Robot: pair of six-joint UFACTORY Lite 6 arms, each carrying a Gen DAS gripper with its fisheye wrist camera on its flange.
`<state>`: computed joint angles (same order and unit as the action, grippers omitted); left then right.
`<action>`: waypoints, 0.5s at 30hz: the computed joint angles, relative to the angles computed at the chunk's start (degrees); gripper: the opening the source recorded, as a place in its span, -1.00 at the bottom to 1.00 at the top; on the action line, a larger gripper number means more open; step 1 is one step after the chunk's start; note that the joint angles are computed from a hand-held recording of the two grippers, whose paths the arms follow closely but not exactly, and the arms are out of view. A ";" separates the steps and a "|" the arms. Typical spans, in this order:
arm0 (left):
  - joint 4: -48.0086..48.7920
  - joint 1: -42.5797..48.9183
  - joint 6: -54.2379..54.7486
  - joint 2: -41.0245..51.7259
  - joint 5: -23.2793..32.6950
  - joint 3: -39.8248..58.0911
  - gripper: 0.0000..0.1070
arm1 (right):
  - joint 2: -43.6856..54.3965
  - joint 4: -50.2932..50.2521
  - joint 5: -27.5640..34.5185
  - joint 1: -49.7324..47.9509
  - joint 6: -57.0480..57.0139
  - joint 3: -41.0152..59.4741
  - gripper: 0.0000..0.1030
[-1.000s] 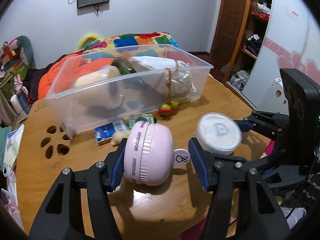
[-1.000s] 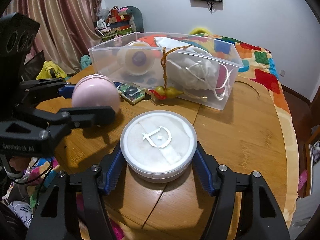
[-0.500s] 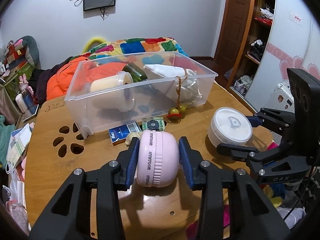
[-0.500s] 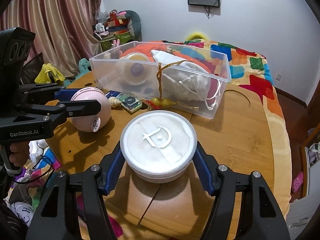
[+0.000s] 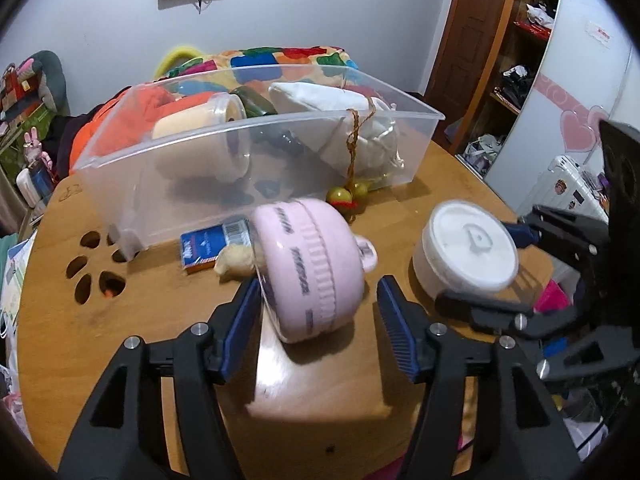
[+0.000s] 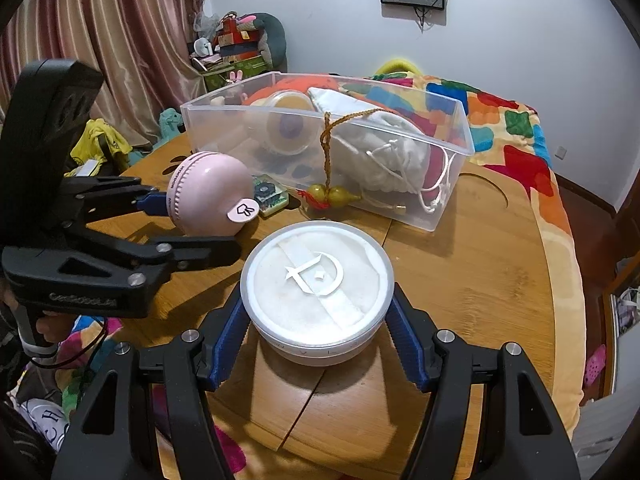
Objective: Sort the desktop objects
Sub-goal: 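Lift the pink object and white container and carry both over the bin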
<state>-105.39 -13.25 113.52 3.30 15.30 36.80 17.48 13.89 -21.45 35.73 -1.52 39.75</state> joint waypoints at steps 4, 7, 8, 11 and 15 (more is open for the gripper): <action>0.47 -1.52 -3.25 3.59 -1.10 3.48 0.22 | 0.68 -0.80 -0.29 -0.64 0.63 0.02 0.20; -6.17 -2.68 2.33 4.35 -1.85 3.77 0.15 | 0.57 -2.22 -0.42 -1.55 2.01 -0.37 0.20; -11.08 -3.32 7.18 3.98 -2.41 3.21 0.15 | 0.23 -2.71 -0.38 -1.94 2.53 -0.73 0.20; -18.45 -4.04 14.63 2.14 -2.64 0.98 0.15 | -0.58 -3.95 -0.29 -2.77 3.58 -1.33 0.20; -23.68 -3.56 20.57 -1.76 -2.83 -2.01 0.14 | -1.53 -3.67 -0.01 -3.44 3.20 -1.43 0.21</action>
